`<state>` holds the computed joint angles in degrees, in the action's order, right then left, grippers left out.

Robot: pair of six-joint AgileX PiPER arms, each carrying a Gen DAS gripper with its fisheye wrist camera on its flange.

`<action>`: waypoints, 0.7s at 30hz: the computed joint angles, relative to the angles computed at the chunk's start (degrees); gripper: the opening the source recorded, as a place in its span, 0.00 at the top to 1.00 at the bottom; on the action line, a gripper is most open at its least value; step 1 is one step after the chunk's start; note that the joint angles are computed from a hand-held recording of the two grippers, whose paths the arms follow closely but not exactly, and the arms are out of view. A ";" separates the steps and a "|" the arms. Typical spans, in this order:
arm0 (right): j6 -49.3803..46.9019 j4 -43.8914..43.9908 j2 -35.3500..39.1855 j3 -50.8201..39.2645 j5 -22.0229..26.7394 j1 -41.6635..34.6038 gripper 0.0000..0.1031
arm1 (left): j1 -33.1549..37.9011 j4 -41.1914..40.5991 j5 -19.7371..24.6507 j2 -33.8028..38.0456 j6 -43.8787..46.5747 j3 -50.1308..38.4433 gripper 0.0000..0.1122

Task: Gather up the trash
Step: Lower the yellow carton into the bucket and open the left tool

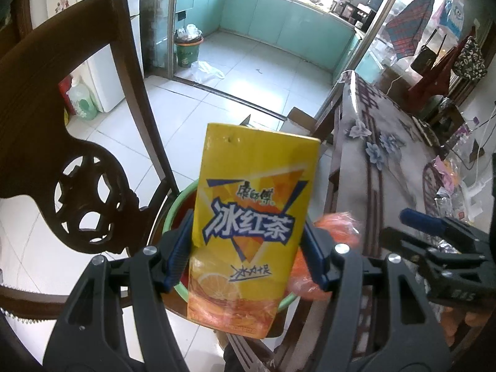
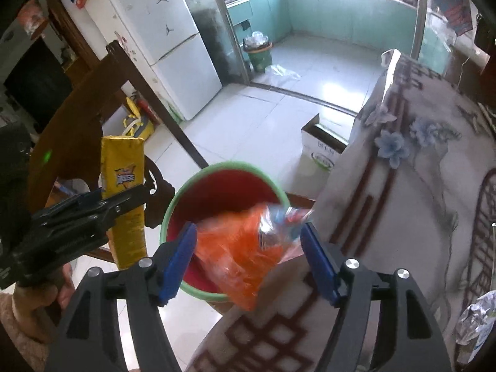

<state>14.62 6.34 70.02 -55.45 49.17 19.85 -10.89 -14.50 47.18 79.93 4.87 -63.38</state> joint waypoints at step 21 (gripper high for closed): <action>8.21 -7.52 -9.94 -0.85 7.52 3.57 0.34 | -3.58 3.61 -3.35 1.38 -3.02 0.82 0.46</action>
<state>22.83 -1.19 60.08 -56.30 56.69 23.42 -14.47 -10.89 43.83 81.31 1.84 -62.56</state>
